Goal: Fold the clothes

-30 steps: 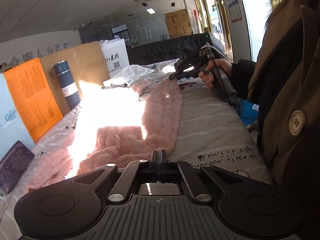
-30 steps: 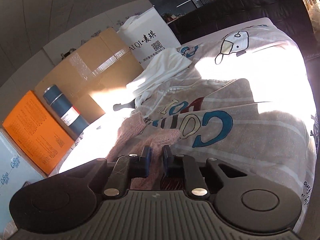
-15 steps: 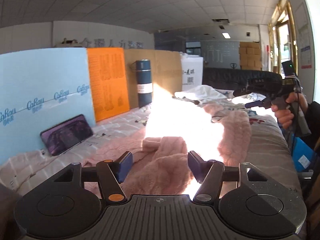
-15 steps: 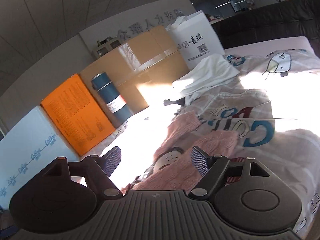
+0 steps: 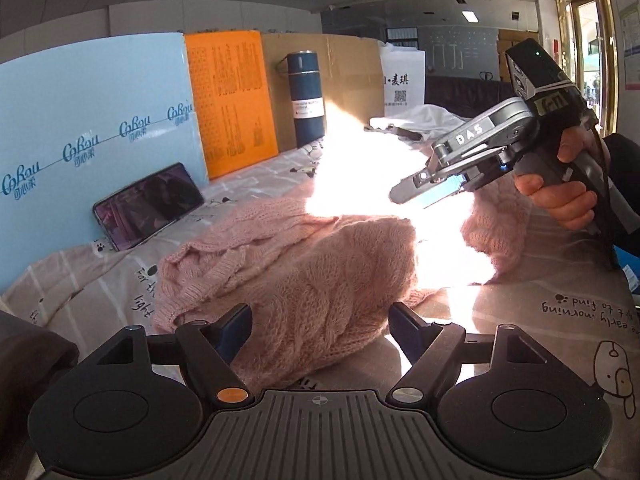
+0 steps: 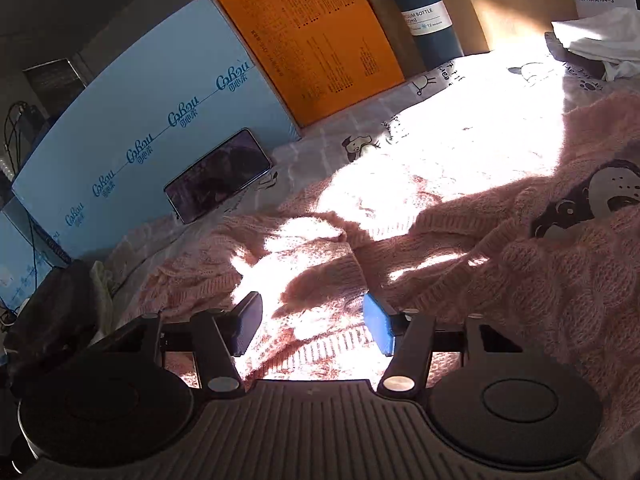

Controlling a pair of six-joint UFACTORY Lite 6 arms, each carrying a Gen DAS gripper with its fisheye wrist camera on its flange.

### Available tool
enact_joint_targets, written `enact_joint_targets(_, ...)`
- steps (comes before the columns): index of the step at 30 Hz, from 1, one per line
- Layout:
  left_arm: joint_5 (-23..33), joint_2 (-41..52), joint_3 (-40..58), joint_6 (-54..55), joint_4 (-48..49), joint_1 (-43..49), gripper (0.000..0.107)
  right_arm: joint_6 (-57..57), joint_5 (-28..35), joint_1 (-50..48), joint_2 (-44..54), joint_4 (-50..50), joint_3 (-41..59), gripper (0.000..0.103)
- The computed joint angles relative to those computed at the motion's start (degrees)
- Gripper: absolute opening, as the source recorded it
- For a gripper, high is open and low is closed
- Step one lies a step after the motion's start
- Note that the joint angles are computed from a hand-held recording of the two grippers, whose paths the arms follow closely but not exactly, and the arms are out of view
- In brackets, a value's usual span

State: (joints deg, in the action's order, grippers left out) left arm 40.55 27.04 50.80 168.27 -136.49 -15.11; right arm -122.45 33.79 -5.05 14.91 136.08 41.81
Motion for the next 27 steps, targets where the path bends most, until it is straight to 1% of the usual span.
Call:
enact_joint_targets(1, 0.21, -0.06, -0.08, -0.11, 0.04, 0.09, 0.078, -0.59, 1.76, -0.24, -0.32, -1.20, -1.00, 0.019)
enact_joint_targets(2, 0.95, -0.19, -0.23, -0.65, 0.52, 0.45, 0.078, -1.40, 3.66, -0.64, -1.15, -1.92, -2.41, 0.016)
enact_joint_targets(3, 1.68, -0.32, -0.37, -1.18, 0.98, 0.80, 0.078, -1.31, 5.88, -1.37, -2.33, -3.70, -3.88, 0.010)
enact_joint_targets(5, 4.03, -0.44, -0.49, -3.29, 2.80, 2.01, 0.078, 1.28, 11.92, -3.82, -5.19, -9.65, -6.63, 0.010)
enact_joint_targets(8, 8.87, -0.42, -0.44, -8.11, 5.79, 4.52, 0.078, 4.32, 25.72, -8.71, -9.65, -19.28, -10.42, 0.010)
enact_joint_targets(9, 10.42, -0.39, -0.40, -9.65, 6.44, 5.30, 0.080, 3.61, 28.90, -9.28, -11.38, -20.59, -11.72, 0.010)
enact_joint_targets(10, 10.80, -0.49, -0.47, -10.26, 5.54, 5.58, 0.082, 2.38, 29.82, -8.91, -13.79, -20.23, -13.08, 0.010)
enact_joint_targets(11, 11.09, -0.59, -0.54, -10.84, 4.57, 5.78, 0.084, 0.57, 28.34, -7.73, -16.41, -17.94, -14.51, 0.012)
enact_joint_targets(12, 10.50, -0.65, -0.35, -11.01, 3.45, 5.68, 0.085, -0.94, 25.64, -6.35, -18.01, -14.94, -15.29, 0.025)
enact_joint_targets(13, 9.98, -0.54, -0.16, -10.91, 2.48, 5.58, 0.085, -1.83, 22.35, -4.99, -18.62, -11.96, -15.27, 0.049)
enact_joint_targets(14, 9.46, -0.51, -0.07, -10.61, 1.40, 5.34, 0.085, -2.98, 19.05, -3.56, -19.11, -8.75, -15.17, 0.059)
enact_joint_targets(15, 8.94, -0.48, 0.02, -10.31, 0.32, 5.08, 0.085, -3.81, 16.32, -2.57, -18.34, -5.87, -14.35, 0.066)
enact_joint_targets(17, 7.95, -0.45, 0.16, -9.24, -2.17, 4.54, 0.085, -5.92, 12.42, -1.27, -13.68, -0.47, -10.94, 0.066)
enact_joint_targets(19, 7.52, -0.35, 0.16, -8.36, -3.90, 4.30, 0.086, -9.18, 9.45, 0.06, -8.63, 5.07, -7.37, 0.071)
enact_joint_targets(22, 6.93, -0.24, 0.08, -6.96, -6.31, 3.93, 0.086, -11.76, 6.47, 0.78, -1.91, 8.92, -2.43, 0.077)
enact_joint_targets(25, 6.47, 0.12, 0.37, -6.47, -7.33, 3.80, 0.086, -15.63, 2.95, 2.26, 3.64, 13.46, 1.84, 0.081)
enact_joint_targets(27, 6.35, 0.30, 0.48, -6.45, -7.51, 3.83, 0.086, -19.05, -0.64, 3.93, 6.10, 16.86, 4.29, 0.081)
